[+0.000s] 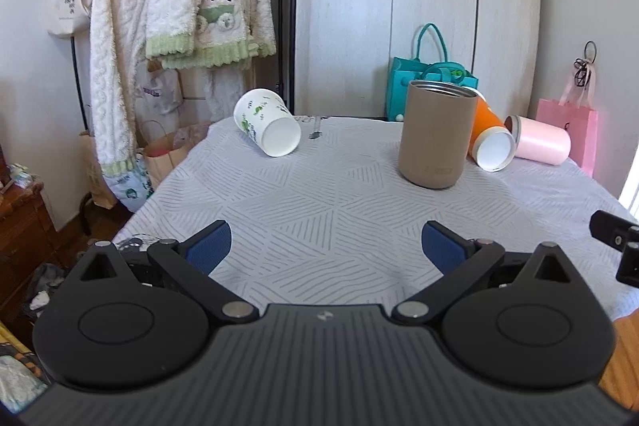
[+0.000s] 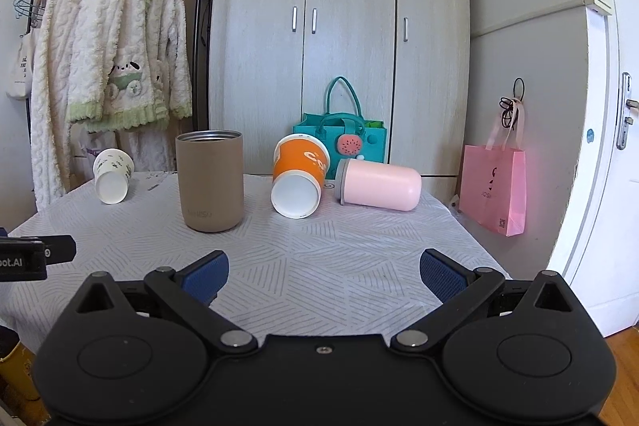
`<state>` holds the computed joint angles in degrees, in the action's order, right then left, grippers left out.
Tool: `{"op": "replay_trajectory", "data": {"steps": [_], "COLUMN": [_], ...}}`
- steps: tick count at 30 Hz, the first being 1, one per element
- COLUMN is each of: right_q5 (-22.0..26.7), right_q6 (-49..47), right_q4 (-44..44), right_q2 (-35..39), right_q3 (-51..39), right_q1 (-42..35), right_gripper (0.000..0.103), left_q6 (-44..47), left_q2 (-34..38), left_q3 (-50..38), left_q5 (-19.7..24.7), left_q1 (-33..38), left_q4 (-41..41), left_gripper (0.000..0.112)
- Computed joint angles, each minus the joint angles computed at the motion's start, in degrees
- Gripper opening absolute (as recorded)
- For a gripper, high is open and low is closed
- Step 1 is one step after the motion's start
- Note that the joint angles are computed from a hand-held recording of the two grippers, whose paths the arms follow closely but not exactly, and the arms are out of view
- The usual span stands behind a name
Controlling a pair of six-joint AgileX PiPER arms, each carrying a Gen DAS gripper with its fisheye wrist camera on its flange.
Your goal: Flip cup upright
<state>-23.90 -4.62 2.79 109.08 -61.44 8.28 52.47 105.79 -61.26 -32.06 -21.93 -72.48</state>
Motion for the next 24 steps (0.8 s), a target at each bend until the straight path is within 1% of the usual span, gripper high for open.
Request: {"op": "replay_trajectory", "data": {"steps": [4, 10, 13, 18, 24], "right_q5": [-0.5, -0.6, -0.5, -0.7, -0.7], "right_q6": [0.4, 0.4, 0.2, 0.4, 0.7], "right_q4": [-0.5, -0.6, -0.3, -0.5, -1.0], "right_q2": [-0.2, -0.4, -0.4, -0.5, -0.5], "right_q3": [0.4, 0.6, 0.6, 0.9, 0.9], "right_q1": [0.0, 0.0, 0.0, -0.1, -0.2], "right_gripper": [0.103, 0.103, 0.103, 0.103, 0.103], "left_q6": [2.8, 6.6, 6.8, 5.3, 4.8], "left_q2": [0.3, 0.7, 0.7, 0.7, 0.6], "left_q3": [-0.6, -1.6, -1.5, -0.8, -0.4], "left_q5": [-2.4, -2.6, -2.4, -4.8, -5.7], "left_q1": [-1.2, -1.4, -1.3, -2.2, -2.6], "left_q4": [-2.5, -6.0, -5.8, -4.0, -3.2], "left_gripper": [0.103, 0.103, 0.103, 0.103, 0.103]}}
